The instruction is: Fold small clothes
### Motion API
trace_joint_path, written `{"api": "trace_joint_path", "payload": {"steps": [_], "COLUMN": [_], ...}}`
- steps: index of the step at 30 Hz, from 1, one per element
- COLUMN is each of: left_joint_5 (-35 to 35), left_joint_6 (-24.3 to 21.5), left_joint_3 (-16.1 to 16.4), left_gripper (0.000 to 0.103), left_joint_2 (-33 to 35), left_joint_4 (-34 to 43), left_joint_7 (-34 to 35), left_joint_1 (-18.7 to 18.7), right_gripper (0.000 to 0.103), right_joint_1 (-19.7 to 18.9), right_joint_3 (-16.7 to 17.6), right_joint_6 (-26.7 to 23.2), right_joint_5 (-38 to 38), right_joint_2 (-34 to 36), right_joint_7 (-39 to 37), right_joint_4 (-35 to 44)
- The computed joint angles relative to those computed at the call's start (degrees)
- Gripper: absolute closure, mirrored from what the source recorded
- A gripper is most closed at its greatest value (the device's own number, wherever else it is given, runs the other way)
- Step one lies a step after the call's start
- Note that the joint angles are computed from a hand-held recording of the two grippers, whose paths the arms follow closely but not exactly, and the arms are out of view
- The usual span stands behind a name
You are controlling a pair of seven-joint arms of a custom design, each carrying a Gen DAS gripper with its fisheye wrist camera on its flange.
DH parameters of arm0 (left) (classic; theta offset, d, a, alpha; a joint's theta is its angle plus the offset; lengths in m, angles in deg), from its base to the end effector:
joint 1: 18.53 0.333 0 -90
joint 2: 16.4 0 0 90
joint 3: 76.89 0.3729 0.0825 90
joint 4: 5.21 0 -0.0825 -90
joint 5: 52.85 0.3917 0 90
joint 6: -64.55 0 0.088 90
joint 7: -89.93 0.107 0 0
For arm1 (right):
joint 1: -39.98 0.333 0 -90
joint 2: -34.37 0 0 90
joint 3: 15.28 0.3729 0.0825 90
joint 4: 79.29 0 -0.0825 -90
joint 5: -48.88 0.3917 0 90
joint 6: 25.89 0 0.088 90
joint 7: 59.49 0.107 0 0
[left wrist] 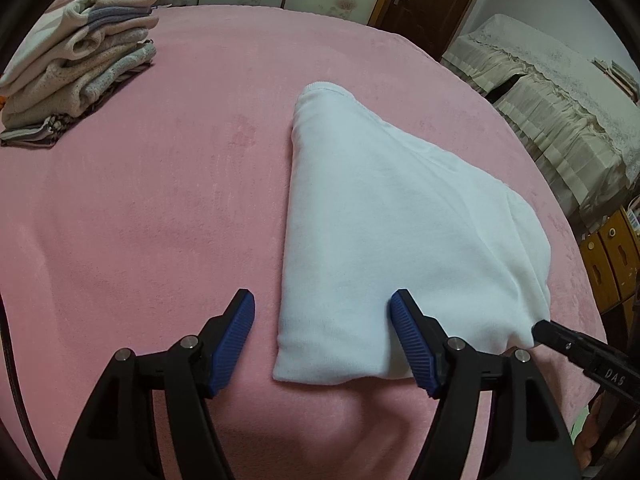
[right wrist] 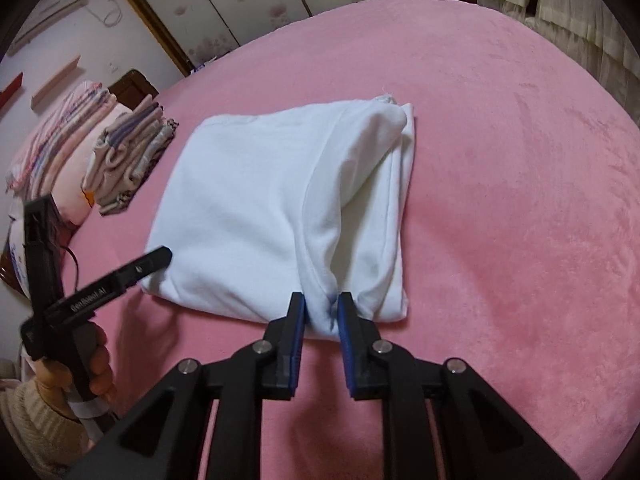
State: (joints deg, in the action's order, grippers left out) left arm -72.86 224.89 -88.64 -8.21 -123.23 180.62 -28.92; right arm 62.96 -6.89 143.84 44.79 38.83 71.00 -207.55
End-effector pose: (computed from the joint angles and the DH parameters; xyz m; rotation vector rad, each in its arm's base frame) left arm 0.5920 -0.2174 0.4854 -1.9302 2.1200 -0.9187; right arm 0.5017 0.3095 0.4612 -1.6809 1.8532 -0.1631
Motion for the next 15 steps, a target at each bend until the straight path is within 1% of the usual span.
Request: {"api": "trace_joint_path", "payload": {"steps": [1,3,6,8,9,13,14,15], "left_joint_5": [-0.3,-1.0,-1.9,-2.6,-3.0,-3.7,-3.5,-3.6], "left_joint_6": [-0.1,-0.1,-0.1,-0.1,-0.1,0.0,-0.1,0.0], "left_joint_3": [-0.1,-0.2,-0.3,-0.5,-0.6,-0.6,-0.6,-0.6], "left_gripper": [0.033,0.033,0.034,0.034,0.034,0.034,0.034,0.034], "left_joint_2": [0.0,-0.3,-0.5,-0.5,-0.5,-0.2,-0.1,0.0], "left_joint_4": [0.1,0.0,-0.1,-0.2,-0.3,-0.1,0.0,0.1], "left_joint_7": [0.3,0.9,1.5,2.2,2.5,3.6,3.6,3.7], "left_joint_1": [0.1,0.3,0.4,0.5,0.5,0.4,0.3,0.3], "right_gripper": [0.086,0.085,0.085,0.079,0.078,0.078,0.078,0.078], "right_joint_1": [-0.5,-0.7,-0.4,-0.5,-0.6,-2.5,-2.4,-1.3], "right_joint_3": [0.5,0.6,-0.6,-1.3,-1.4,-0.3,-0.8,-2.4], "right_joint_6": [0.3,0.4,0.5,-0.2,-0.5,-0.5,-0.1,-0.4], "right_joint_5": [2.1,3.4,0.2,-1.5,-1.8,2.8,2.0,-0.8], "right_joint_2": [-0.2,-0.6,-0.6,0.2,0.6,4.2,5.1,5.8], "right_joint_7": [-1.6,-2.9,-0.6,1.6,2.3,0.2,1.0,3.3], "right_joint_4": [0.1,0.4,1.6,3.1,3.8,7.6,8.3,9.1]}}
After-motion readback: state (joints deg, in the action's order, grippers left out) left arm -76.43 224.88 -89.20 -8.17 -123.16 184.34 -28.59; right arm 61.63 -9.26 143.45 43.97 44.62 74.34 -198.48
